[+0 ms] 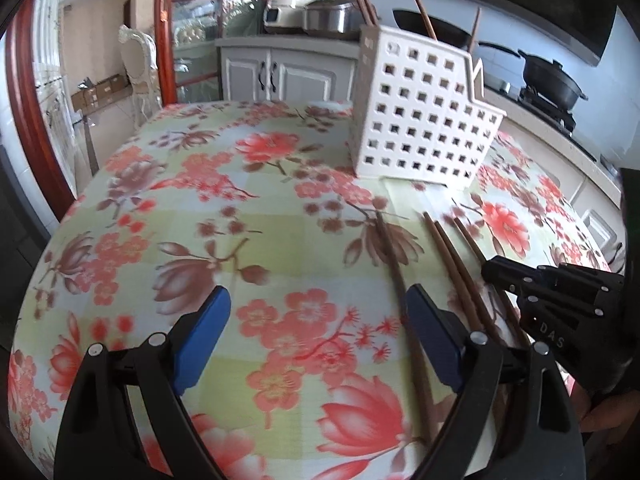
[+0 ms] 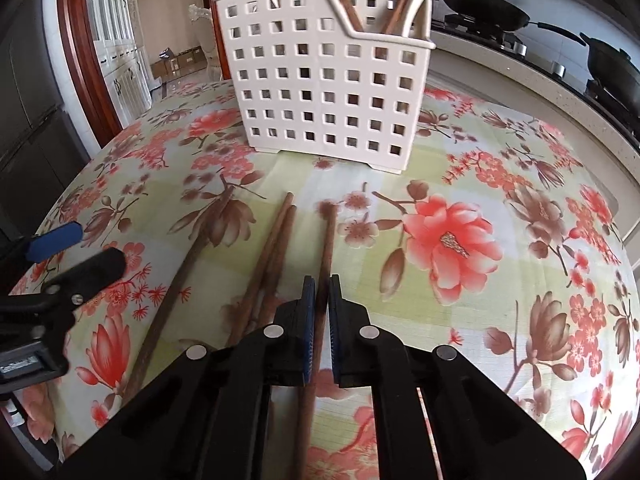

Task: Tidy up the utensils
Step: 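Grasp a wooden chopstick with the left gripper while the right gripper holds its chopstick, then lift both chopsticks upright and carry them toward the white basket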

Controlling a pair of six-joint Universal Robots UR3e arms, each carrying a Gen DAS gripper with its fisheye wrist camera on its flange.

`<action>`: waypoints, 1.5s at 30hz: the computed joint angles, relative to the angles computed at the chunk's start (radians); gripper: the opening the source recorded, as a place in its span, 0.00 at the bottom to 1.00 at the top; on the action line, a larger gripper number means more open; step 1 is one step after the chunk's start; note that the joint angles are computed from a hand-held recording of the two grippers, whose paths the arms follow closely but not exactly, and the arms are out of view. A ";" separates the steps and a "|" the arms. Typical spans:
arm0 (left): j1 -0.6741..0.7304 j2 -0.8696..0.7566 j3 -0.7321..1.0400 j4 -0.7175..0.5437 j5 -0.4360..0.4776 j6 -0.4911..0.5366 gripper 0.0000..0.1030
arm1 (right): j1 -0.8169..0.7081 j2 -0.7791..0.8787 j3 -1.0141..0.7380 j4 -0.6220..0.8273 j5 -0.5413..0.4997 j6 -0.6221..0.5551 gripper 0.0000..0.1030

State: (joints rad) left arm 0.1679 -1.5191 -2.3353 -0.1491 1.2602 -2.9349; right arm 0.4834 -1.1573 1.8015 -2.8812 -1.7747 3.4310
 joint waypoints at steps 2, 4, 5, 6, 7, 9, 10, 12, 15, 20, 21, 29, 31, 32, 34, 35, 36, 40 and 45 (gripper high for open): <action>-0.031 -0.022 0.026 -0.016 0.014 -0.006 0.74 | -0.010 -0.017 0.030 -0.018 0.012 0.001 0.06; -0.079 -0.054 0.057 -0.007 0.050 -0.018 0.72 | -0.020 -0.031 0.056 -0.035 0.027 0.002 0.06; -0.114 -0.081 0.083 0.002 0.082 -0.028 0.68 | -0.026 -0.038 0.069 -0.043 0.037 0.001 0.06; -0.136 -0.100 0.107 -0.003 0.101 -0.037 0.63 | -0.030 -0.043 0.076 -0.048 0.042 0.001 0.06; -0.157 -0.121 0.133 -0.011 0.116 -0.046 0.60 | -0.034 -0.049 0.087 -0.054 0.049 0.001 0.06; -0.184 -0.154 0.171 -0.026 0.134 -0.059 0.47 | -0.042 -0.059 0.105 -0.066 0.060 0.003 0.06; -0.194 -0.167 0.185 -0.034 0.140 -0.063 0.44 | -0.045 -0.064 0.113 -0.070 0.065 0.003 0.06; -0.213 -0.196 0.215 -0.059 0.144 -0.065 0.37 | -0.052 -0.070 0.124 -0.077 0.072 0.002 0.06; -0.258 -0.237 0.234 -0.032 0.201 -0.066 0.31 | -0.058 -0.076 0.134 -0.083 0.081 -0.001 0.06; -0.268 -0.251 0.242 -0.019 0.225 -0.061 0.26 | -0.041 -0.067 0.111 -0.057 0.054 -0.015 0.06; -0.267 -0.251 0.241 -0.018 0.223 -0.055 0.25 | -0.033 -0.061 0.097 -0.044 0.040 -0.022 0.06; -0.234 -0.242 0.226 -0.011 0.189 -0.022 0.07 | -0.020 -0.044 0.074 -0.033 0.009 -0.046 0.06; -0.219 -0.238 0.220 -0.013 0.165 -0.010 0.07 | -0.021 -0.045 0.076 -0.035 0.011 -0.043 0.06; -0.208 -0.233 0.216 -0.017 0.148 -0.007 0.06 | -0.023 -0.046 0.079 -0.038 0.015 -0.040 0.06; -0.157 -0.214 0.210 -0.056 0.068 -0.003 0.06 | -0.033 -0.054 0.096 -0.054 0.030 -0.030 0.06; -0.131 -0.204 0.210 -0.083 0.031 -0.003 0.06 | -0.039 -0.058 0.102 -0.058 0.037 -0.026 0.06; -0.118 -0.198 0.210 -0.098 0.015 -0.007 0.06 | -0.048 -0.065 0.116 -0.072 0.051 -0.022 0.06; -0.088 -0.164 0.186 -0.093 -0.005 -0.011 0.06 | -0.073 -0.088 0.150 -0.108 0.087 -0.013 0.06; -0.084 -0.090 0.164 -0.102 -0.020 -0.010 0.06 | -0.073 -0.117 0.177 -0.157 0.095 -0.015 0.06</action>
